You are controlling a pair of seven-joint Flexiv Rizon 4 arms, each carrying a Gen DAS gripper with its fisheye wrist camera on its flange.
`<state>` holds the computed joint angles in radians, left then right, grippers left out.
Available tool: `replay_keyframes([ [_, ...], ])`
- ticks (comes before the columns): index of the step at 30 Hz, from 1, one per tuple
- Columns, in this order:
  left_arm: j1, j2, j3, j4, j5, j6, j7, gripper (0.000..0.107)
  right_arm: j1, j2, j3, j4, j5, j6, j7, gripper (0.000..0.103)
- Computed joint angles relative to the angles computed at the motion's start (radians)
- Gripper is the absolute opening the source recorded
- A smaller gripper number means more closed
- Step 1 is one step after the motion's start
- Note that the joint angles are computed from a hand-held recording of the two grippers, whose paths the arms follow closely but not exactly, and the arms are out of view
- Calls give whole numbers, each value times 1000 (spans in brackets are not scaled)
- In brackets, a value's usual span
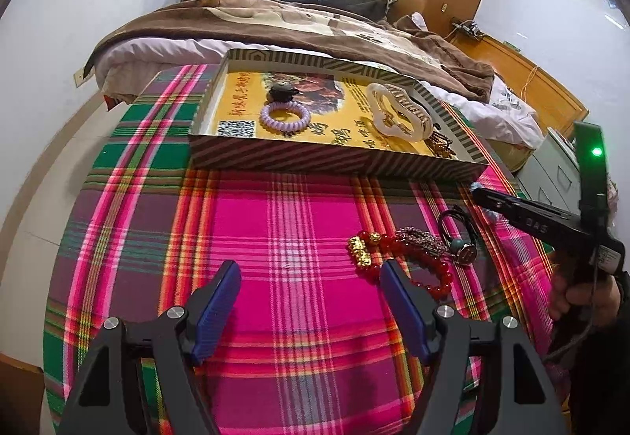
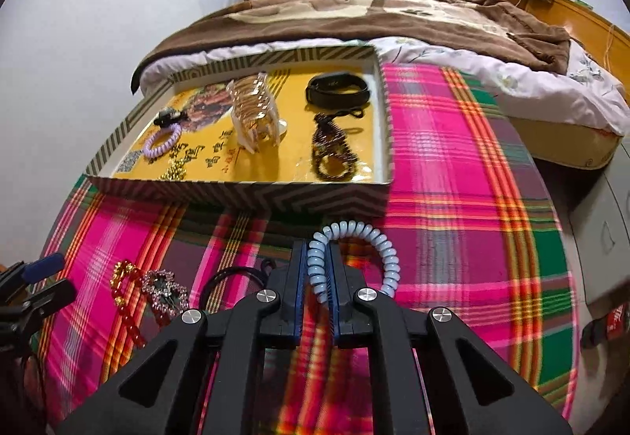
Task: Organize jewelry
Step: 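Grasp the rhinestone hair clip with the left tool while the right tool holds the coil hair tie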
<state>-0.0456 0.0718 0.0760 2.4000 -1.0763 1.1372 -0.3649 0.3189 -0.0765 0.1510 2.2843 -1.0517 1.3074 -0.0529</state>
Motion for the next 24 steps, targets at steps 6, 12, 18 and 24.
replay_keyframes([
  [6, -16, 0, -14, -8, 35, -12, -4, 73, -55, 69, -10, 53, -172, 58, 141, 10],
  [12, -48, -25, -43, -27, 91, 8, -22, 73, -122, 124, 0, 97, -300, 113, 262, 10],
  [18, -70, -46, -58, -45, 140, -3, -27, 83, -168, 166, 7, 129, -385, 152, 338, 10],
  [24, -79, -79, -75, -60, 219, 29, -74, 83, -197, 174, -6, 139, -459, 197, 393, 10],
])
